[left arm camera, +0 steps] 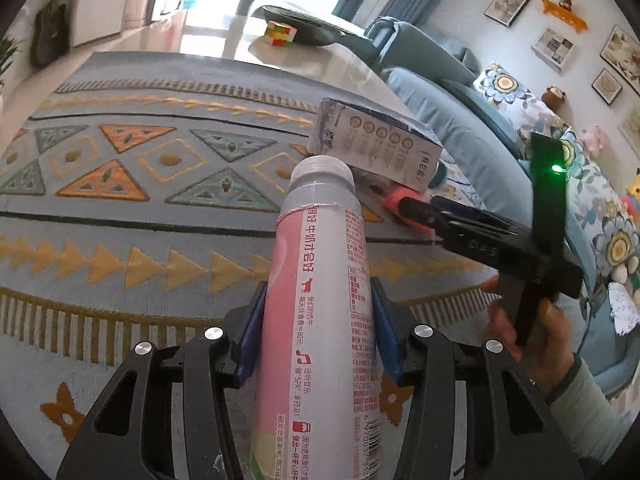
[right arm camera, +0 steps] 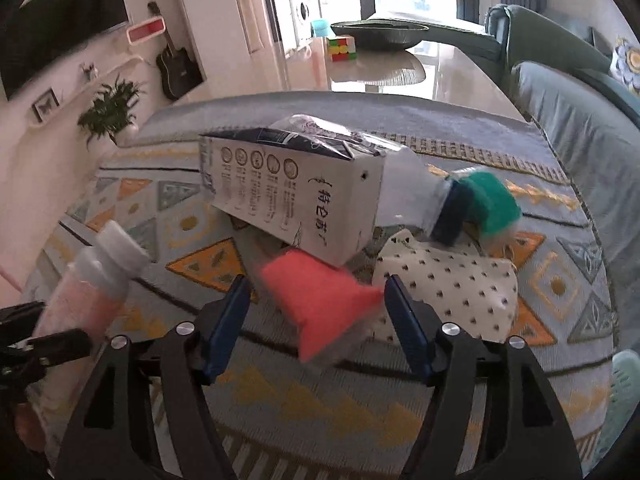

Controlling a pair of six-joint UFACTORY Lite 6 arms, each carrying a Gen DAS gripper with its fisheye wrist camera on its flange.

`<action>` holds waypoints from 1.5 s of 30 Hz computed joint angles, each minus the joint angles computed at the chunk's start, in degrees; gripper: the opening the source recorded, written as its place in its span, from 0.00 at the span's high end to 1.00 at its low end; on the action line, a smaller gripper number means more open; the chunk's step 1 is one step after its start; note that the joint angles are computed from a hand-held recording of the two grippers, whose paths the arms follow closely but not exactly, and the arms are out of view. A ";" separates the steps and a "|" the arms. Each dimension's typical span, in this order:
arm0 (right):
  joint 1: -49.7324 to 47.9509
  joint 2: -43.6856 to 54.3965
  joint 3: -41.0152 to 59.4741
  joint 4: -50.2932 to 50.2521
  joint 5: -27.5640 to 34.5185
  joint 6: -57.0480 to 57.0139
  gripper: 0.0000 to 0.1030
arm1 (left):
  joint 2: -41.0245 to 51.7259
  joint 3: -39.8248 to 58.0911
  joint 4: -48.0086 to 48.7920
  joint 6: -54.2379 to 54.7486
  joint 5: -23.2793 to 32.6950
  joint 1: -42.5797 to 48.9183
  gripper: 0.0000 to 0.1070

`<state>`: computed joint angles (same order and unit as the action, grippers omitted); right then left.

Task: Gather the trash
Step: 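Grasp the pink-labelled milk bottle with the left tool while the right tool grasps the pink paper cup, then carry the pink bottle and pink cup over the basket and release both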

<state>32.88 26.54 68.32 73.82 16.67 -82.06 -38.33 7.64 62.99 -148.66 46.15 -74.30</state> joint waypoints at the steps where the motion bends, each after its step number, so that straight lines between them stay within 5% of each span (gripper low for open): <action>1: 0.03 0.62 0.90 -2.24 0.45 2.21 0.33 | 0.89 0.46 0.46 -0.45 -0.09 0.02 0.57; 9: 1.53 -1.72 -2.48 -9.58 3.58 5.57 0.33 | 2.13 1.27 1.88 -1.52 -0.03 -0.11 0.57; 19: 2.83 -0.87 -1.63 -6.80 0.99 7.03 0.34 | 0.03 -0.74 1.57 -3.14 0.88 -1.16 0.57; 20: 2.89 -1.02 -1.75 -6.62 0.96 6.84 0.36 | 0.12 -0.77 2.03 -3.17 0.49 -0.63 0.57; 21: 2.86 -1.52 -2.39 -5.01 1.19 5.02 0.57 | 0.29 -0.63 2.12 -3.29 0.65 -0.77 0.57; 26: -0.14 -8.04 -8.05 1.70 4.69 -1.58 0.64 | 0.21 1.56 1.78 -1.66 3.61 -2.25 0.57; 32: -7.88 -23.68 -18.21 4.18 6.66 -4.72 0.64 | 9.28 13.83 4.69 7.52 2.31 1.88 0.57; 39: -26.32 -39.91 -23.88 -2.98 11.55 0.66 0.64 | 27.23 37.92 9.99 22.73 -5.52 10.15 0.57; 45: -46.74 -39.08 -19.69 -4.13 21.17 -0.61 0.64 | 45.91 61.15 4.83 37.36 -15.58 16.16 0.57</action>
<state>-13.86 -12.55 48.63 69.69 37.84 -82.67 7.59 68.80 67.82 -111.30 30.57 -58.15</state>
